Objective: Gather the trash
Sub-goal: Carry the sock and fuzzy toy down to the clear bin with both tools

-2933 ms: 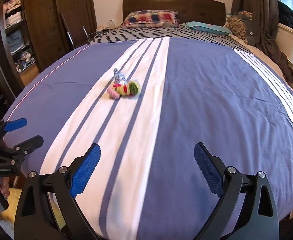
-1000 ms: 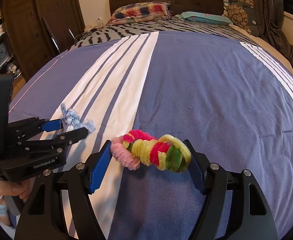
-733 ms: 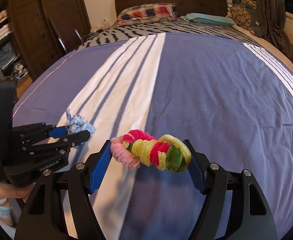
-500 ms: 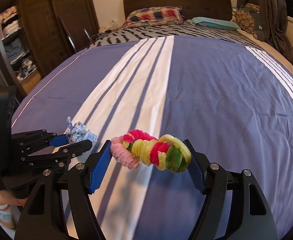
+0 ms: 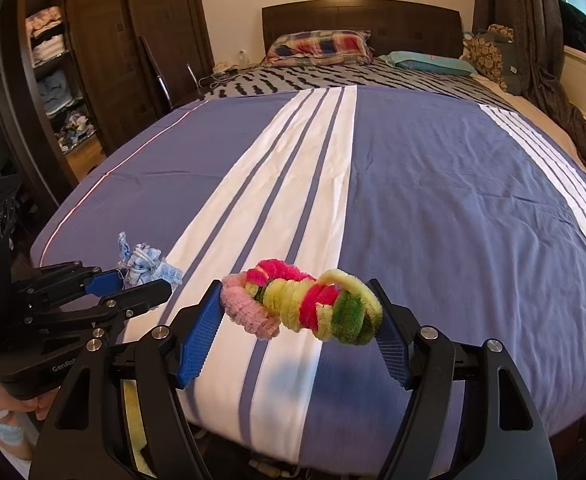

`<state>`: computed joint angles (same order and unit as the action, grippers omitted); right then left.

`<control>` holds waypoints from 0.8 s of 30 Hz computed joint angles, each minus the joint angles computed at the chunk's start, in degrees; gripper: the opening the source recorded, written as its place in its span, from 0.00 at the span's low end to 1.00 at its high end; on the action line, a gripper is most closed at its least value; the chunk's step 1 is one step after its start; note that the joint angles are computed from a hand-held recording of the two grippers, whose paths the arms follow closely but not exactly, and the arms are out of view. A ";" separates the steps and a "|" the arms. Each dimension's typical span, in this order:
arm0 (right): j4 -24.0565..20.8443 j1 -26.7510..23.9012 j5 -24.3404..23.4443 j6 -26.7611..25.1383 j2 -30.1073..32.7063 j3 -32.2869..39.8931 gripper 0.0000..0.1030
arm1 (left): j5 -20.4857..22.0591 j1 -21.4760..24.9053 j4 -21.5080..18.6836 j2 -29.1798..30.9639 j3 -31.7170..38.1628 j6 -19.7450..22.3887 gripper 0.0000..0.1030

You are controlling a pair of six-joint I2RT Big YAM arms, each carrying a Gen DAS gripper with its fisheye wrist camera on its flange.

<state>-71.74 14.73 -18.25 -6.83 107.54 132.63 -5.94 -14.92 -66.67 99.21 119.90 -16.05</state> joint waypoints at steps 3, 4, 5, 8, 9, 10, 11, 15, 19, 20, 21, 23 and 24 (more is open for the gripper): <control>2.39 -0.07 0.04 0.46 -3.83 -5.79 0.69 | -0.52 -1.41 1.31 -2.93 -4.09 -0.56 0.27; 3.61 -0.19 -0.17 0.79 -5.67 -8.71 0.69 | -0.65 -1.94 1.89 -4.13 -5.85 -0.87 0.27; 4.39 -0.23 -0.30 1.14 -6.85 -10.59 0.69 | -0.84 -2.37 2.30 -5.05 -7.22 -1.18 0.27; 6.95 -0.53 -0.85 2.13 -10.83 -17.26 0.69 | -1.19 -3.37 3.48 -7.61 -11.29 -2.03 0.27; 7.60 -0.51 -0.86 2.39 -11.87 -19.02 0.69 | -1.44 -3.80 3.91 -8.61 -12.91 -2.56 0.27; 8.34 -0.57 -1.03 2.76 -13.13 -21.28 0.69 | -1.62 -4.12 4.36 -9.50 -14.34 -3.00 0.27; 8.91 -0.64 -1.29 2.99 -14.15 -23.17 0.69 | -1.76 -4.47 4.86 -10.38 -15.80 -3.46 0.27; 10.52 -0.50 -1.57 3.59 -17.68 -29.64 0.69 | -1.97 -5.62 6.16 -13.03 -20.83 -4.60 0.27; 11.56 -0.08 -0.84 3.97 -20.59 -35.41 0.69 | -1.60 -6.22 7.50 -15.06 -25.39 -6.20 0.27; 11.72 0.02 -0.34 3.96 -21.10 -36.62 0.69 | -1.26 -6.28 7.84 -15.53 -26.51 -6.63 0.27; 11.71 0.06 -0.26 3.90 -21.52 -37.80 0.69 | -1.09 -6.41 8.16 -15.95 -27.61 -6.99 0.27; 11.79 0.11 -0.20 4.02 -22.21 -39.81 0.69 | -0.88 -6.66 8.67 -16.51 -29.40 -7.41 0.27; 11.72 0.13 0.02 4.03 -22.39 -40.79 0.69 | -0.75 -6.85 8.85 -16.79 -30.43 -7.81 0.27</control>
<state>-60.02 14.86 -18.23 -2.80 85.15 91.84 -6.69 -21.76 -57.83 82.41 89.47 -23.85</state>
